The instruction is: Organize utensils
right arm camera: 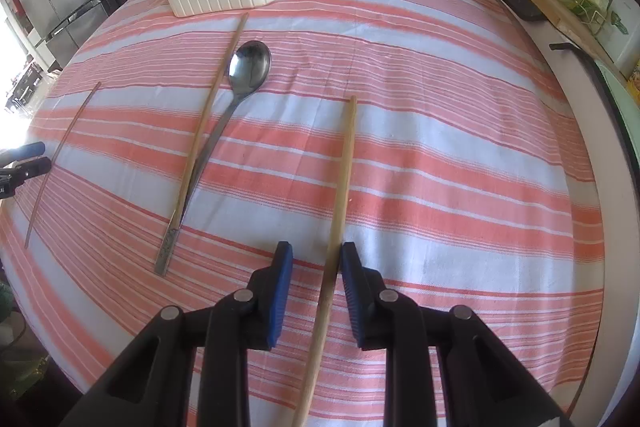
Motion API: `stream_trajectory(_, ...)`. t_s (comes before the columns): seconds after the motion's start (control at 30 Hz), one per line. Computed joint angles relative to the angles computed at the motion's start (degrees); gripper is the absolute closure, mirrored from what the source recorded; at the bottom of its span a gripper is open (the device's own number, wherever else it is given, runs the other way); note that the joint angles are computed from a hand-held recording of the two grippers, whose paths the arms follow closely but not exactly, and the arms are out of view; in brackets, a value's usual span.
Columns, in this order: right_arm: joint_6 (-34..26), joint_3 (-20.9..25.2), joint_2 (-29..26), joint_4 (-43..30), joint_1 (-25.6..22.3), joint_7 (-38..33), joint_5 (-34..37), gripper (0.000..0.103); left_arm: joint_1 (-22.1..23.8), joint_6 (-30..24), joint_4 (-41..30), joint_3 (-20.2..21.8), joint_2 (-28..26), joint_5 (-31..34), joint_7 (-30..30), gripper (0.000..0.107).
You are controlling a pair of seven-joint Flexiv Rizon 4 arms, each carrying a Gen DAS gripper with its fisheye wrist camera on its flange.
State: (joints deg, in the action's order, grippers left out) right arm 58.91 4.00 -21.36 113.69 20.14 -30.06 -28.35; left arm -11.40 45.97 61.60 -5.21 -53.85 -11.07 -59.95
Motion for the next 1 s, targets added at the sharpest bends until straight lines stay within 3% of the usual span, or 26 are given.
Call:
stream_trajectory(0.2,-0.6,0.8,-1.5,-2.7,-1.3,-2.9,3.6,0.078,-2.5,-5.2,-11.0,2.2,-5.6,2.8,-1.6,0.034)
stream_trajectory(0.3,-1.1,0.5,-3.4,-5.5,-1.9,-5.0,5.1,0.078,-3.5,-10.7,-19.4,2.8,-9.5,3.2,-3.2,0.043)
stream_trajectory(0.43,-2.6,-0.3,-6.5,-10.1,-2.3,-8.0,5.8,0.08,-4.9,-16.0,-29.0,3.7,-13.9,4.1,-5.8,0.073)
stream_trajectory(0.5,-3.3,-1.1,-7.9,-12.2,-2.2,-8.6,5.8,0.089,-5.5,-15.5,-30.4,4.2,-14.6,5.3,-6.4,0.086)
stream_trajectory(0.53,-3.6,-1.6,-8.5,-13.1,-1.9,-8.5,5.3,0.092,-5.4,-16.2,-31.3,3.5,-15.1,4.9,-5.9,0.101)
stream_trajectory(0.77,0.0,-3.7,-11.2,-15.5,-1.7,-6.7,4.2,0.097,-5.1,-7.8,-24.1,1.8,-12.0,4.8,-5.7,0.103)
stream_trajectory(0.9,8.0,-6.2,-7.7,-12.0,-1.0,-1.4,2.4,0.097,-3.1,-0.4,-16.6,-1.2,-6.8,1.8,-3.6,0.103)
stream_trajectory(1.0,10.6,-8.8,-3.5,-9.3,0.9,2.8,-2.5,0.097,-1.0,4.7,-11.3,-4.1,-2.5,-1.8,-0.8,0.103)
